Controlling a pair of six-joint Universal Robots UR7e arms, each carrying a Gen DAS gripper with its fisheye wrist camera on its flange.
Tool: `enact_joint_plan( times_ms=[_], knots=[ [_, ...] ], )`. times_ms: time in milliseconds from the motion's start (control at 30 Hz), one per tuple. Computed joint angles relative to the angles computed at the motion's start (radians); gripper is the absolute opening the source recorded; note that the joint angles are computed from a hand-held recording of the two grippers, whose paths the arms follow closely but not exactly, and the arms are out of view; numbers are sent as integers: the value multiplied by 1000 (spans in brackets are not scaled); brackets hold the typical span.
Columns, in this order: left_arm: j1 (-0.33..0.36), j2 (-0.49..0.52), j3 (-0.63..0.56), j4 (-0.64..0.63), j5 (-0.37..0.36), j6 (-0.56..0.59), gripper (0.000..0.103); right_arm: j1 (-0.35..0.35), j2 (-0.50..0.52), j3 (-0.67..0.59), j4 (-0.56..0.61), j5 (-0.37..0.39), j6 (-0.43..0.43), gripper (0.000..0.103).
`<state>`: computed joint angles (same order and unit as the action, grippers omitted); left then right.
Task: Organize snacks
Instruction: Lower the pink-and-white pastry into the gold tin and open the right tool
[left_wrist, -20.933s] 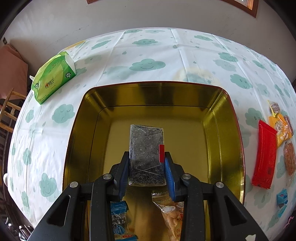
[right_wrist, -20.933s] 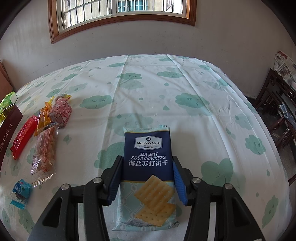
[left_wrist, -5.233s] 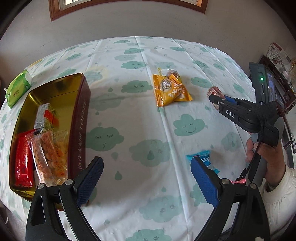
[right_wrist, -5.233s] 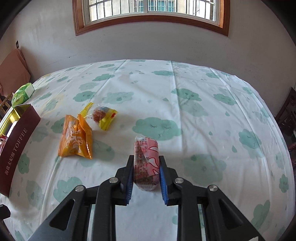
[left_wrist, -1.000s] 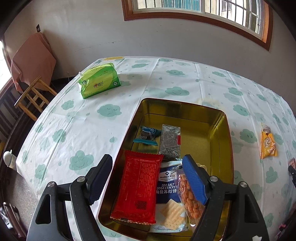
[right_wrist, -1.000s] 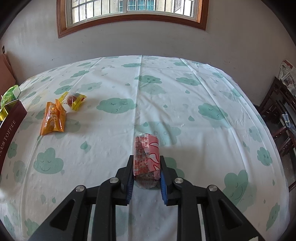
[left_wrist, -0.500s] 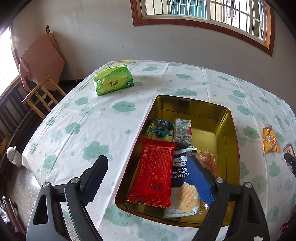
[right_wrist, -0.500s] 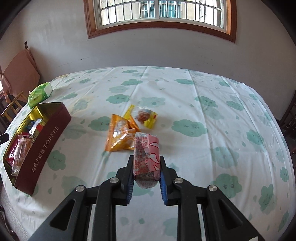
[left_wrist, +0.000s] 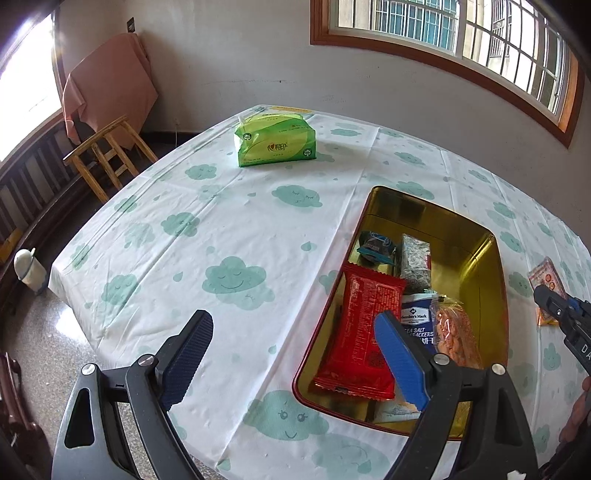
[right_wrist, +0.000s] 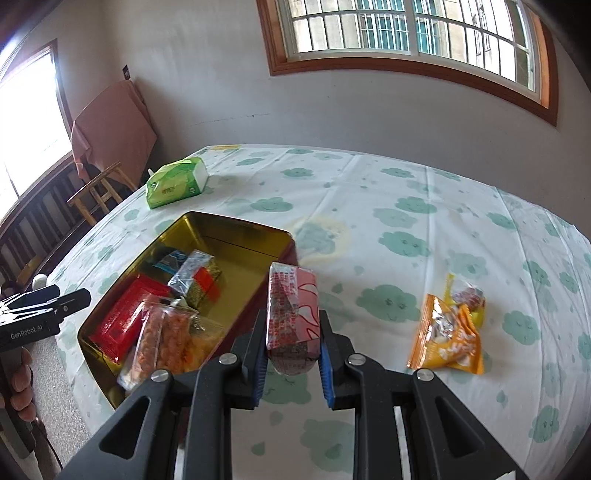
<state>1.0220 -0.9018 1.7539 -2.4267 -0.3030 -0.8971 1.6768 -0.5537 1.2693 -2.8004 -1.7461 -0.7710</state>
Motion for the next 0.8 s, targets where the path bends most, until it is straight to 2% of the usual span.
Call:
enact_joint_plan(
  times_ms=[100,267,400,567,800],
  knots=[
    [3,-17,6,67,8,-54,87,24,39,-35,21,-9,-18,24],
    [13,-42,-3,273,32,-206,88,55,93,-83,55,-57,-33,24],
    [21,-55,13,229,8,-190,88,71,124,-100,41,-85,-69,24],
    [26,-49,6,242,8,-188,89,84,163,-134,35,-121,-92,24],
    [34,-46,8,228,-3,-175,89,88,195,-172,57,-161,-83,24]
  ],
)
